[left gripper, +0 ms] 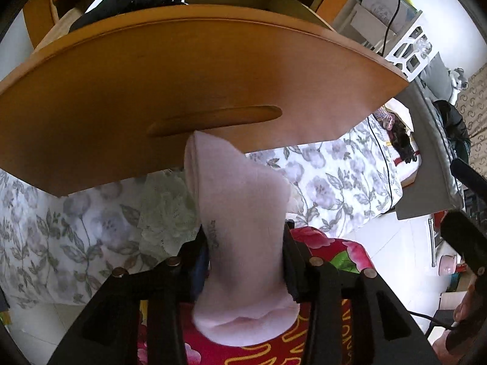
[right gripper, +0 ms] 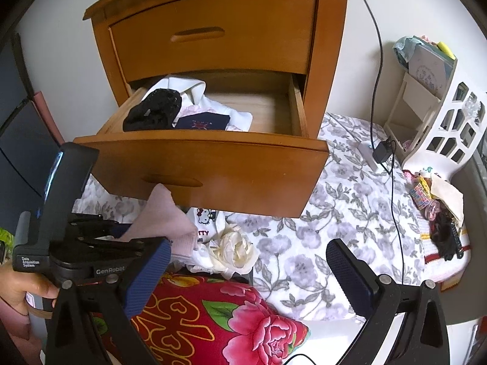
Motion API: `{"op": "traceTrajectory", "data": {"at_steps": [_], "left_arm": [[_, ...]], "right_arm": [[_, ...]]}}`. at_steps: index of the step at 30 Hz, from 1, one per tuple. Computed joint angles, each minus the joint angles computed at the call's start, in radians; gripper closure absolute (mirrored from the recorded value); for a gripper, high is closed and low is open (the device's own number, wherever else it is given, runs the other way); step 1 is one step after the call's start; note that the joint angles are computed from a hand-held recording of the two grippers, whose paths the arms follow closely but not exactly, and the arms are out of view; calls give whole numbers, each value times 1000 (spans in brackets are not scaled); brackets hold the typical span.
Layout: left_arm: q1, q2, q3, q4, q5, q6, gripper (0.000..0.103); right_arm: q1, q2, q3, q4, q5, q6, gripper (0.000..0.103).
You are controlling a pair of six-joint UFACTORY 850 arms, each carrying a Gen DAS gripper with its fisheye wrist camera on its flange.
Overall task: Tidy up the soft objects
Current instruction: 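Lower the pink sock onto the bedspread beside the Hello Kitty shirt, open left gripper, then withdraw the left gripper from the pink sock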
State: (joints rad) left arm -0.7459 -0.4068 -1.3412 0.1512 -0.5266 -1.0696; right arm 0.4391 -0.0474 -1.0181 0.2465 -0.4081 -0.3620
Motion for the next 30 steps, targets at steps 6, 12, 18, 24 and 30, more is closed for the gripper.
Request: {"op": "traceTrajectory", "data": {"at_steps": [6, 12, 18, 24, 30], "left_arm": [[5, -20, -15, -7, -17, 2, 51], [0, -3, -5, 48, -29, -70, 45], [-14, 27, 8, 144, -62, -190, 43], [-31, 63, 26, 247, -94, -309, 34], [-50, 98, 40, 337, -126, -411, 32]], "right_arm": [[8, -24, -5, -15, -14, 14, 0], [8, -28, -6, -21, -16, 19, 0], [9, -29, -7, -29, -18, 25, 0], [14, -25, -5, -29, -18, 21, 0], [19, -19, -2, -35, -14, 27, 0]]}}
